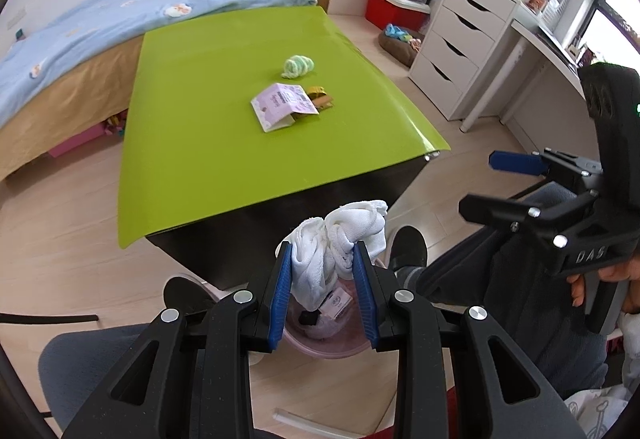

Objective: Collect trash

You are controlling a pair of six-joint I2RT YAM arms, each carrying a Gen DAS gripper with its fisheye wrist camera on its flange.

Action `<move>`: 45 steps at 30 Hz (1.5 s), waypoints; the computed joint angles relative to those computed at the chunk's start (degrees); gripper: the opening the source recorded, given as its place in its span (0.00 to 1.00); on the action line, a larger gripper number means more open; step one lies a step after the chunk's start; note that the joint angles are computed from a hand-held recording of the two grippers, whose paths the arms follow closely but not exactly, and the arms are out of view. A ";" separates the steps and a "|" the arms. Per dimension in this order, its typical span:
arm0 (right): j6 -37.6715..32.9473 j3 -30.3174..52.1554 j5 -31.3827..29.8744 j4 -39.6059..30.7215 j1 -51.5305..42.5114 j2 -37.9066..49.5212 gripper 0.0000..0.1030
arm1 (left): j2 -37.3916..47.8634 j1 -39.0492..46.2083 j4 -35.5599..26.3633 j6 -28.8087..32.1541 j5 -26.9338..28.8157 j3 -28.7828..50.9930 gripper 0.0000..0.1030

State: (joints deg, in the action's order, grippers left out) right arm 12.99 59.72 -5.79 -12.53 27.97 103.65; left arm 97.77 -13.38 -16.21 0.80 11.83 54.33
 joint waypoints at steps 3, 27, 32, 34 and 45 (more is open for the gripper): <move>0.46 -0.82 0.18 0.29 -0.56 -1.16 0.93 | 0.38 -0.78 -0.26 -0.05 0.48 0.39 0.30; 1.37 -0.98 -2.36 -0.10 -1.94 -0.76 0.97 | 1.50 0.93 -0.49 -5.25 0.71 1.77 0.92; 1.48 0.22 -2.55 -0.70 -1.64 0.29 0.97 | 1.61 1.47 -0.78 -5.62 1.20 2.21 0.93; 1.28 0.38 -2.68 -0.79 -1.81 0.37 0.97 | 2.04 1.90 -1.04 -5.80 1.81 2.72 0.93; -0.12 7.58 -3.54 -3.72 -3.35 4.95 0.97 | 9.70 4.45 -3.92 -6.67 4.11 12.66 0.93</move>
State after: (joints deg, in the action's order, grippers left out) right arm 12.88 67.30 -9.34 -16.25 24.62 108.60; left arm 107.48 -8.92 -20.13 -5.87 15.94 66.99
